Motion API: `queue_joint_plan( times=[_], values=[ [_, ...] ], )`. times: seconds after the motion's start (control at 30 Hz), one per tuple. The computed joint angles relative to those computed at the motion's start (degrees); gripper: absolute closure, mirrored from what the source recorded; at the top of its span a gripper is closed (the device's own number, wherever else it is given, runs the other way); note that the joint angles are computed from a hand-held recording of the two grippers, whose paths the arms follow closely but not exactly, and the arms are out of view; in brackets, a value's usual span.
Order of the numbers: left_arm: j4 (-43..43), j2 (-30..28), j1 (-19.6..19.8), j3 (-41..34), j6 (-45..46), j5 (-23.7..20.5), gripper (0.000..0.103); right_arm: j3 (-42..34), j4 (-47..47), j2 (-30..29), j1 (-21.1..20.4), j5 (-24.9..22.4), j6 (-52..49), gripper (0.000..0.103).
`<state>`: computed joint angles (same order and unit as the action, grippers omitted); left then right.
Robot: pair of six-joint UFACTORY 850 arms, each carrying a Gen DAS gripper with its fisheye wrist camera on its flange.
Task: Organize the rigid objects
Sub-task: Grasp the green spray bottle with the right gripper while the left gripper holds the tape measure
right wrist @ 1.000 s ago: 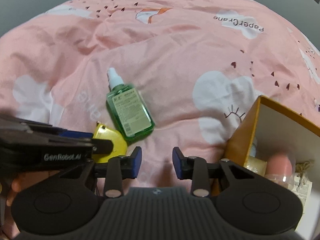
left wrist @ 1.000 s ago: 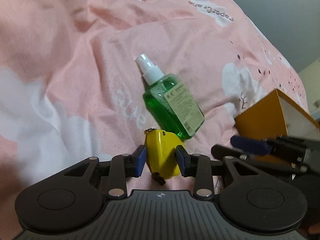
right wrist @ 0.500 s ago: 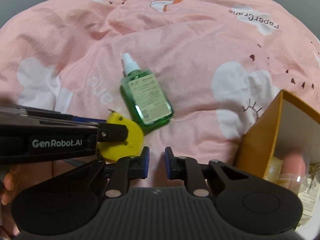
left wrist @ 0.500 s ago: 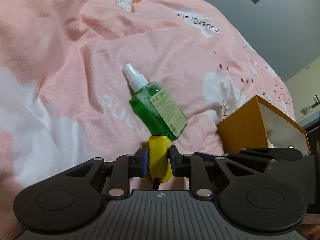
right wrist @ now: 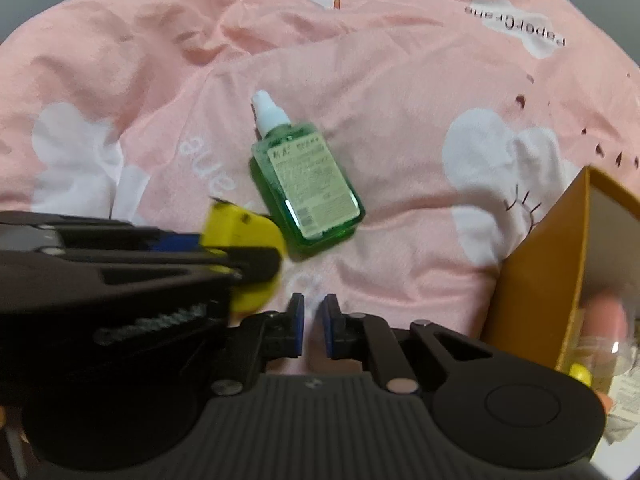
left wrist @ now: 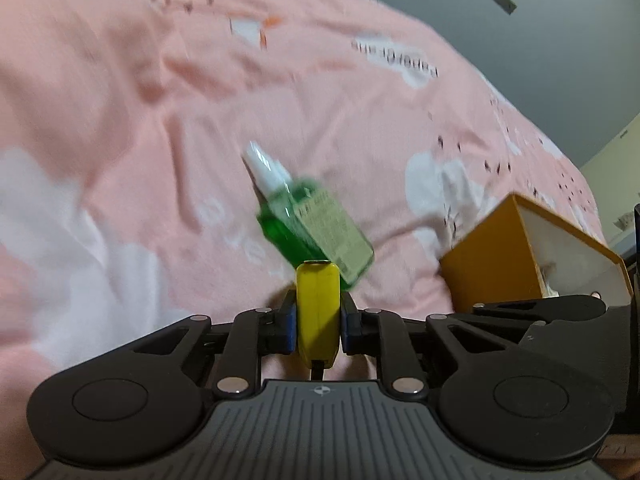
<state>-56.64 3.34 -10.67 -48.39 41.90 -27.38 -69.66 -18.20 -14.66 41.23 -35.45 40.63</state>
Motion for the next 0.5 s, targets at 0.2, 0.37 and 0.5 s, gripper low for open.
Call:
queue_joint_plan(
  times=[0.2,0.37,0.5],
  values=[
    [6.7,1.9,-1.0,0.1,-5.8,9.2,0.081,-1.4,-5.6,0.4,0.0,1.0,-0.2,0.076],
    [7.4,0.4,-0.1,-0.4,-7.7,10.4,0.081,-4.8,-7.7,-1.9,-1.0,1.4,-4.1,0.055],
    [7.1,-0.6,0.2,-0.7,-8.0,10.9,0.081,-7.4,-4.0,-4.8,-2.0,1.9,-11.5,0.049]
  ],
)
